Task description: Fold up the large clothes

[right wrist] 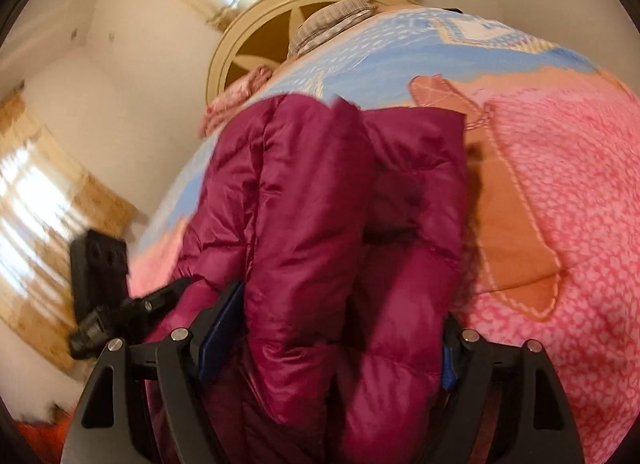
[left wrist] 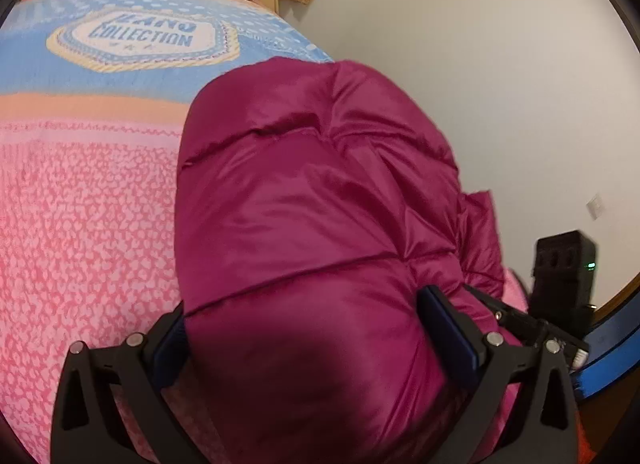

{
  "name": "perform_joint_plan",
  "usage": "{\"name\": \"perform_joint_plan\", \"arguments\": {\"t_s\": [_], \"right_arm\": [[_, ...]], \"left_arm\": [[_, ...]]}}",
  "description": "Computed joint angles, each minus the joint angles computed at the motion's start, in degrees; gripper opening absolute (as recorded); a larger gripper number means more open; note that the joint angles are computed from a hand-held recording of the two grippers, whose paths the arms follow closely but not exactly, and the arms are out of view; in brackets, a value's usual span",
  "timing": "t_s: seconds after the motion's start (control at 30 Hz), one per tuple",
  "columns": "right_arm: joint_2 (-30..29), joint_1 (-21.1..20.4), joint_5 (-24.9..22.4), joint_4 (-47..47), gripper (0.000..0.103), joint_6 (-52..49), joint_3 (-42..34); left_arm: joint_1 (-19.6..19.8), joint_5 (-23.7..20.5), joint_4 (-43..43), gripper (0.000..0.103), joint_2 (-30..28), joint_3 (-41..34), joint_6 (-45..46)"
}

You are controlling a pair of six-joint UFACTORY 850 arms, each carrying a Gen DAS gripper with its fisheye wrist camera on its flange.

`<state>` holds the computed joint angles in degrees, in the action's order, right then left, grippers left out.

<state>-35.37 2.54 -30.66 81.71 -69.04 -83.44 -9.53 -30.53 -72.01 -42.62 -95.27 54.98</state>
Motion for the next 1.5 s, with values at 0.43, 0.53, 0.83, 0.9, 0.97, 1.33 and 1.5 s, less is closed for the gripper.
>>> {"name": "perform_joint_plan", "arguments": {"t_s": [0.43, 0.53, 0.83, 0.9, 0.97, 1.33, 1.5], "right_arm": [[6.71, 2.63, 6.31, -3.75, 0.040, 8.63, 7.17], [9.93, 3.07, 7.46, 0.09, 0.036, 6.19, 11.05], [21.93, 2.74, 9.26, 11.66, 0.032, -2.63, 24.06], [24.70, 2.69, 10.02, 13.90, 0.032, -4.09, 26.83], [27.44, 2.76, 11.17, 15.91, 0.032, -5.57, 29.61], [39.96, 0.40, 14.38, 25.32, 0.031, -14.68, 39.65], [44.81, -5.36, 13.87, 29.83, 0.031, -18.99, 42.33]], "left_arm": [[-4.52, 12.75, 19.36, 0.072, 7.97, 7.82, -12.15], [-5.44, 14.67, 19.97, 0.067, 10.94, 11.12, -11.57], [-7.62, 12.87, 10.89, 0.056, 16.76, 17.68, -1.30], [-8.28, 12.35, 9.37, 0.056, 17.58, 18.76, 0.61], [-8.47, 11.52, 6.81, 0.056, 18.42, 20.10, 4.24], [-8.41, 2.54, -0.04, 0.056, 18.63, 19.23, 13.01], [-12.18, 1.84, 1.67, 0.056, 15.48, 13.01, 12.58]]}}
